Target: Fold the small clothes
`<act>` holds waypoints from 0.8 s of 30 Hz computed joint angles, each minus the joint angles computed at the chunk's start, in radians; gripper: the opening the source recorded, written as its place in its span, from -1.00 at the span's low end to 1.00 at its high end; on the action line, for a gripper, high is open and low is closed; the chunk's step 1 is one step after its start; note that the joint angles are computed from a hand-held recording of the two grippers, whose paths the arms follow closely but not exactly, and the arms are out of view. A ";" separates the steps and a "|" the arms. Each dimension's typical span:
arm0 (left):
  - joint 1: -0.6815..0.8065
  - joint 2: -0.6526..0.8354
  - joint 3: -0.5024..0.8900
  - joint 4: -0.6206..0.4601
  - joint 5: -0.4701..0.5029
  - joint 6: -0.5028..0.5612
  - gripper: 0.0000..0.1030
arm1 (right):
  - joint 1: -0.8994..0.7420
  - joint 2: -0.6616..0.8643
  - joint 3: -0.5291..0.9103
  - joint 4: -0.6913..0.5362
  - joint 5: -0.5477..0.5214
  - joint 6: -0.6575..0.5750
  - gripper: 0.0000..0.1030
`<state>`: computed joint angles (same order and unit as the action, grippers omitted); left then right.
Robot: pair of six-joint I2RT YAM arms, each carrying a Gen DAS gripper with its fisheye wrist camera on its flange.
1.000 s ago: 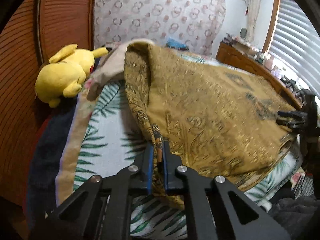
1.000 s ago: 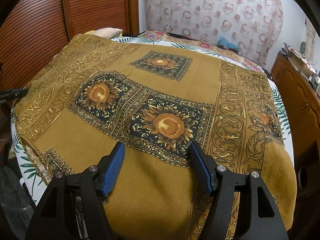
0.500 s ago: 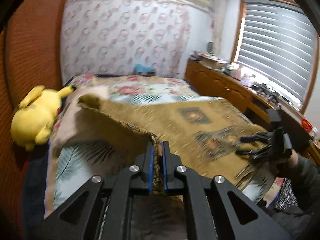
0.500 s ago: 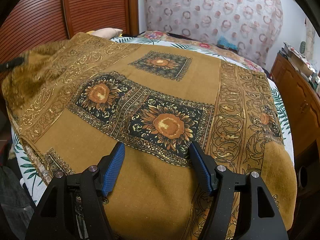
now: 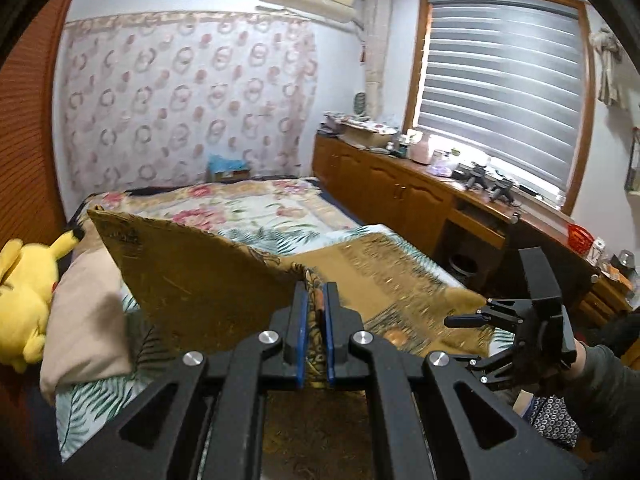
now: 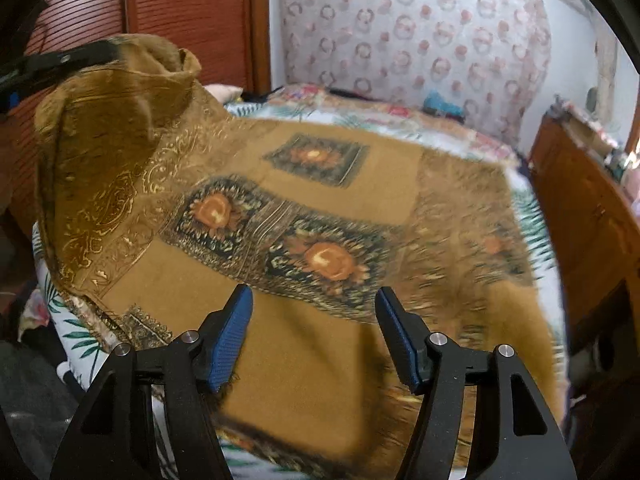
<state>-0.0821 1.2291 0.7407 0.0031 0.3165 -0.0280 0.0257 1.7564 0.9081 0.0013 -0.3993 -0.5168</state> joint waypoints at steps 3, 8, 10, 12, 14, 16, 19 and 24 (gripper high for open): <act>-0.068 0.021 0.055 -0.013 -0.041 -0.007 -0.93 | -0.029 -0.063 -0.016 -0.013 -0.016 0.002 0.27; -0.149 0.072 0.108 -0.042 -0.124 -0.006 -0.88 | -0.073 -0.127 -0.026 -0.008 -0.038 0.029 0.27; -0.157 0.071 0.088 -0.033 -0.137 0.004 -0.77 | -0.083 -0.140 -0.036 0.003 -0.042 0.038 0.27; -0.154 0.053 0.060 -0.021 -0.133 0.003 -0.52 | -0.089 -0.143 -0.042 0.012 -0.046 0.042 0.27; -0.138 0.033 0.037 -0.026 -0.112 0.006 -0.38 | -0.086 -0.140 -0.045 0.013 -0.052 0.050 0.27; -0.149 0.024 0.022 -0.022 -0.137 0.008 -0.26 | -0.077 -0.134 -0.044 0.015 -0.049 0.054 0.27; -0.132 0.020 0.000 -0.022 -0.154 0.019 -0.19 | -0.057 -0.120 -0.038 0.019 -0.047 0.067 0.27; -0.068 0.031 -0.045 -0.008 -0.122 0.019 0.09 | -0.010 -0.063 0.000 0.020 -0.044 0.085 0.27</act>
<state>-0.1504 1.2598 0.6958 -0.0048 0.1945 -0.0087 0.0162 1.6929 0.9085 0.0218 -0.4429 -0.4317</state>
